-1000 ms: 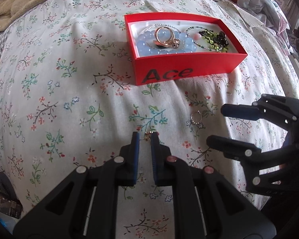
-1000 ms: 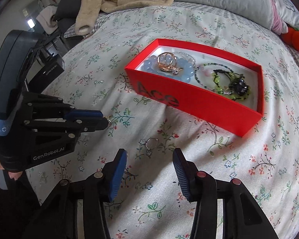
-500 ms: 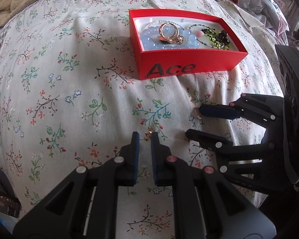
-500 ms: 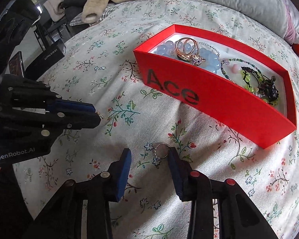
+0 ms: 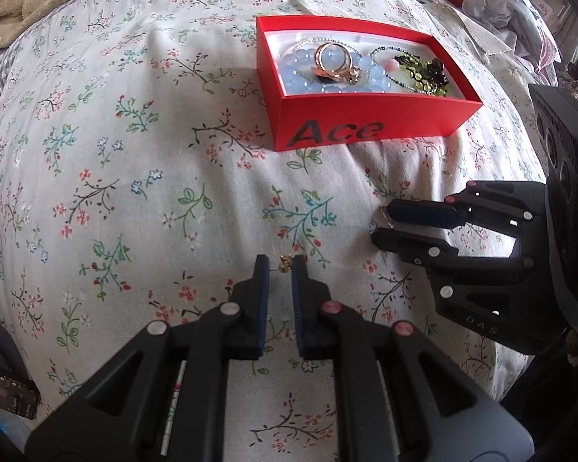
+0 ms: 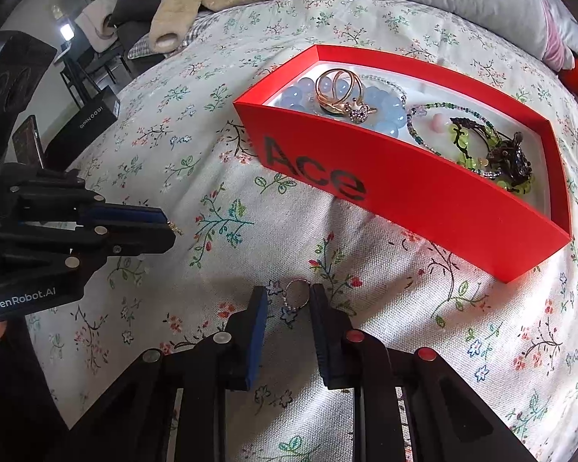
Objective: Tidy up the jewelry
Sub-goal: 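Grasp the silver hoop earring with the right tool while the left tool holds the gold earring, then carry both earrings over the red box with both tools and open them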
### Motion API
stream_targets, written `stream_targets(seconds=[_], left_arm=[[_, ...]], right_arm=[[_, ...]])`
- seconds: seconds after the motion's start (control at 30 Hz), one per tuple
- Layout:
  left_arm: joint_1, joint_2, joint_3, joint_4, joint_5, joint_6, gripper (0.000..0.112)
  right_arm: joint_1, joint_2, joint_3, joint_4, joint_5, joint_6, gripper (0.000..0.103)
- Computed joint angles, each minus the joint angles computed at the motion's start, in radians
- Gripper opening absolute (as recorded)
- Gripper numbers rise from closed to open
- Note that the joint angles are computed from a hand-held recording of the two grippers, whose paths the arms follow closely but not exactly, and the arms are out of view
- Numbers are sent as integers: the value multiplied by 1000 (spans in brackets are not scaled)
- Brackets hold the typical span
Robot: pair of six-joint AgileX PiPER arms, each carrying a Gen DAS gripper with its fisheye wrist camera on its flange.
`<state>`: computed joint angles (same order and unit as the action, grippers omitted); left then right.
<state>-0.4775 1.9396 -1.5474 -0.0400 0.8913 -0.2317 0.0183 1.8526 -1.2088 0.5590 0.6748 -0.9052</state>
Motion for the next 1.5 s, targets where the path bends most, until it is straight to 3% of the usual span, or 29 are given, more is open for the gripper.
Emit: stream_targets(seconds=[0.23, 0.77, 1.23, 1.5], left_arm=[[-6, 5, -3, 7, -1, -12, 13], [-5, 23, -40, 6, 7, -9, 13], [4, -3, -28, -2, -20, -8, 13], [15, 2, -98, -20, -39, -8, 13]], right_arm=[[24, -7, 8, -44, -34, 52, 11], [27, -26, 0, -102, -27, 130, 4], [-13, -80, 0, -32, -10, 110, 3], [-59, -116, -35, 20, 17, 103, 3]])
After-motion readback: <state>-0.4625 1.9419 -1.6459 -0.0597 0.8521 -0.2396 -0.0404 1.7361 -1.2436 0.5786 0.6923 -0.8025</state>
